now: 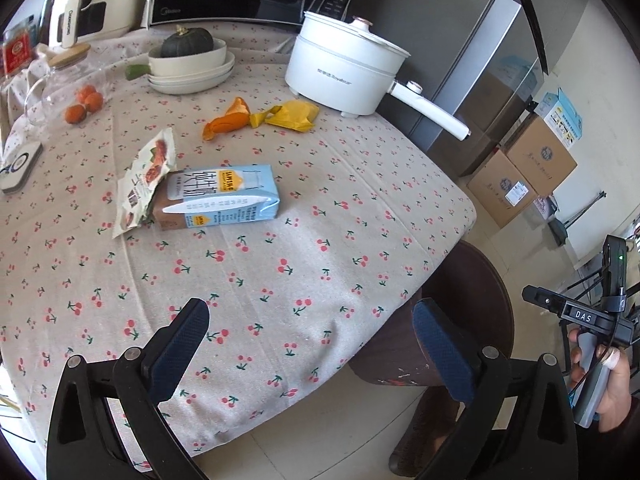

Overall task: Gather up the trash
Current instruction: 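Move the right gripper to the white-blue milk carton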

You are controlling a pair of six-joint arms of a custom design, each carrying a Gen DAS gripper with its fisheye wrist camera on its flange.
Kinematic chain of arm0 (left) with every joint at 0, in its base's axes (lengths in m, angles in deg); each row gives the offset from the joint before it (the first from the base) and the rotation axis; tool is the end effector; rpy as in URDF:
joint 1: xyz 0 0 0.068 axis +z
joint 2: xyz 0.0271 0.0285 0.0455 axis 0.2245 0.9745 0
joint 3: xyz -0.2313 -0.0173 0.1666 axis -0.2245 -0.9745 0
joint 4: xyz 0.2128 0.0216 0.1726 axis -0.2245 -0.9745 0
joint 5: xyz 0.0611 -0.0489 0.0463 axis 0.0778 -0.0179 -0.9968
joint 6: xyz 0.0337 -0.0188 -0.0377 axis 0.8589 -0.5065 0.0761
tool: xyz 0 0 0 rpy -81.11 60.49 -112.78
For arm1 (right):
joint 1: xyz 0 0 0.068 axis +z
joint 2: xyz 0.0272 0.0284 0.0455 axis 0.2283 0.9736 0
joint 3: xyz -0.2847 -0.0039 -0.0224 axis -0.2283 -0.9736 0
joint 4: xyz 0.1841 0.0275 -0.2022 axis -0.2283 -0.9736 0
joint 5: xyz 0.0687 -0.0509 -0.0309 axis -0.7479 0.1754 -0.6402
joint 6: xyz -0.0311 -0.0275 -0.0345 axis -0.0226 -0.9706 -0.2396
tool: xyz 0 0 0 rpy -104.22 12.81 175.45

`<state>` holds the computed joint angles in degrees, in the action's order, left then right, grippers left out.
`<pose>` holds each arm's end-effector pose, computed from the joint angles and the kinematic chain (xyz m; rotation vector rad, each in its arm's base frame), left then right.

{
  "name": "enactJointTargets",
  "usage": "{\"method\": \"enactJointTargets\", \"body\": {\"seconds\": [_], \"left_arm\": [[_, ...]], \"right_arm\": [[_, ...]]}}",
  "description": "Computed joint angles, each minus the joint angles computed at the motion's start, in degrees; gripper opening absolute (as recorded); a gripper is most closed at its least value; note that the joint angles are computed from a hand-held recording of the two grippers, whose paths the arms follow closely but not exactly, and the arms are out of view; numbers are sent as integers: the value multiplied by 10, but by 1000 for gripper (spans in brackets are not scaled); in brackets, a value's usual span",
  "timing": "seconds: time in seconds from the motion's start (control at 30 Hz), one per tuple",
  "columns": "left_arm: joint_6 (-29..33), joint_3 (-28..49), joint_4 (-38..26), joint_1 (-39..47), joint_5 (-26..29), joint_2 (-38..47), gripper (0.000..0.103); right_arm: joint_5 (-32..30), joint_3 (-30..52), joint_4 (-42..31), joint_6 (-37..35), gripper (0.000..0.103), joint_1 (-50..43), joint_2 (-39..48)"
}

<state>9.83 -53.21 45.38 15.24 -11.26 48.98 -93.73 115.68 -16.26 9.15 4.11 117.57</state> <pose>0.1932 0.0037 0.0691 -0.4524 2.4537 -0.2715 0.3316 -0.0396 0.0615 -0.3258 2.6431 0.3764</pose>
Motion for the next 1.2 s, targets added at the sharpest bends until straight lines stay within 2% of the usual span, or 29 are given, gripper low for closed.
{"method": "enactJointTargets", "body": {"seconds": [0.5,0.73,0.97,1.2], "left_arm": [[76,-37,-43,134,44,-75,103],[123,-41,-76,226,68,-96,103],[175,-28,-94,313,51,-68,103],[223,-7,-104,416,85,-28,103]], "right_arm": [[17,-20,20,55,84,81,-21],[27,-25,34,96,85,142,-30],[47,-12,51,155,87,224,-22],[78,31,65,207,88,326,17]]}}
